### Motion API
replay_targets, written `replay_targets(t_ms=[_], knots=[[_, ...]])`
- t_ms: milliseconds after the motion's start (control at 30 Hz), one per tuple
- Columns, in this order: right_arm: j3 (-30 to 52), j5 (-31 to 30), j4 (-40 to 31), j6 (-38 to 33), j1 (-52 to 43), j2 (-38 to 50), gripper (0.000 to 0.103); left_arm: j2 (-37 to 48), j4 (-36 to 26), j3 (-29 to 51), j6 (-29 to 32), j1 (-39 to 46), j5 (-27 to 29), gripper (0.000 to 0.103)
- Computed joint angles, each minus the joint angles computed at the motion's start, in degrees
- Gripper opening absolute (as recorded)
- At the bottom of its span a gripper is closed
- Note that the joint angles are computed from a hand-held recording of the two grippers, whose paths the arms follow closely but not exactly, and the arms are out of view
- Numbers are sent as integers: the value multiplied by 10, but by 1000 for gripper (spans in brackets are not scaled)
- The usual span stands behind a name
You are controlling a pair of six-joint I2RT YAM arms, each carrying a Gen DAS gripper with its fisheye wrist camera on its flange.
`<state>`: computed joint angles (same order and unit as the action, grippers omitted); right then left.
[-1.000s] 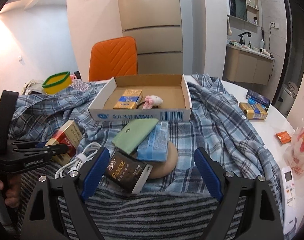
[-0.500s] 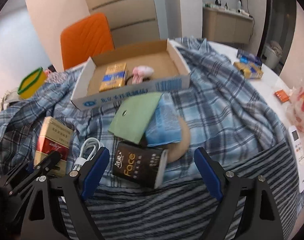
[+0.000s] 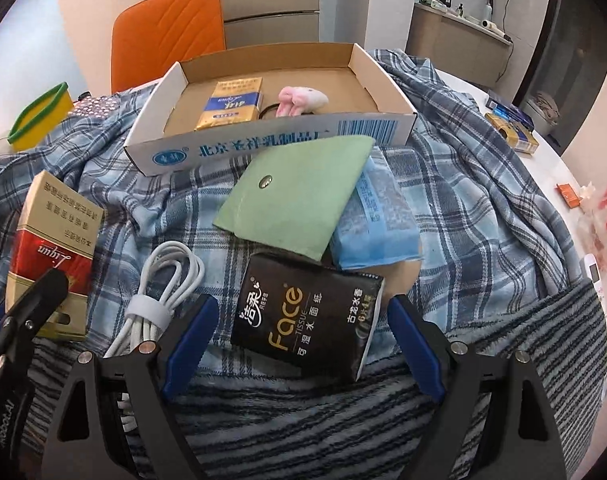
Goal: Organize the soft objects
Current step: 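Grasp the black 'Face' tissue pack with the right tool while the left tool holds the red pack, then carry the red pack and black tissue pack toward the cardboard box with both tools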
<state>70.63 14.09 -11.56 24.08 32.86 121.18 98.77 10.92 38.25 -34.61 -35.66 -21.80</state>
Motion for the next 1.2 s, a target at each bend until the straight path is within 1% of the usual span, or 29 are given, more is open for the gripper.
replay_targets(t_ms=[200,333,400,500,633,700,833,1000,1067,1200], knots=[[10,27,-8,-1,8,9,88,-9,3,-8,-6,-4,-8,21],[10,43,-12,-6,13,9,76,-10,3,-8,-6,-8,-14,21],[5,42,-13,-14,16,3,72,-12,2,-9,-7,-12,-18,21],[-14,44,-1,-23,20,-13,71,-18,1,-12,-10,-16,-24,21],[-39,31,16,-27,16,-33,70,-28,-7,-14,-11,-25,-38,21],[-54,24,26,-28,14,-47,70,-29,-18,-7,-10,-38,-64,21],[-77,30,43,-57,12,-73,70,-33,-32,3,-3,-52,-85,21],[-119,9,78,-82,1,-122,70,-59,-37,-4,3,-59,-93,21],[-133,12,94,-94,0,-139,70,-67,-45,-2,3,-63,-98,21],[-137,23,103,-109,-2,-157,70,-76,-62,7,4,-69,-105,21]])
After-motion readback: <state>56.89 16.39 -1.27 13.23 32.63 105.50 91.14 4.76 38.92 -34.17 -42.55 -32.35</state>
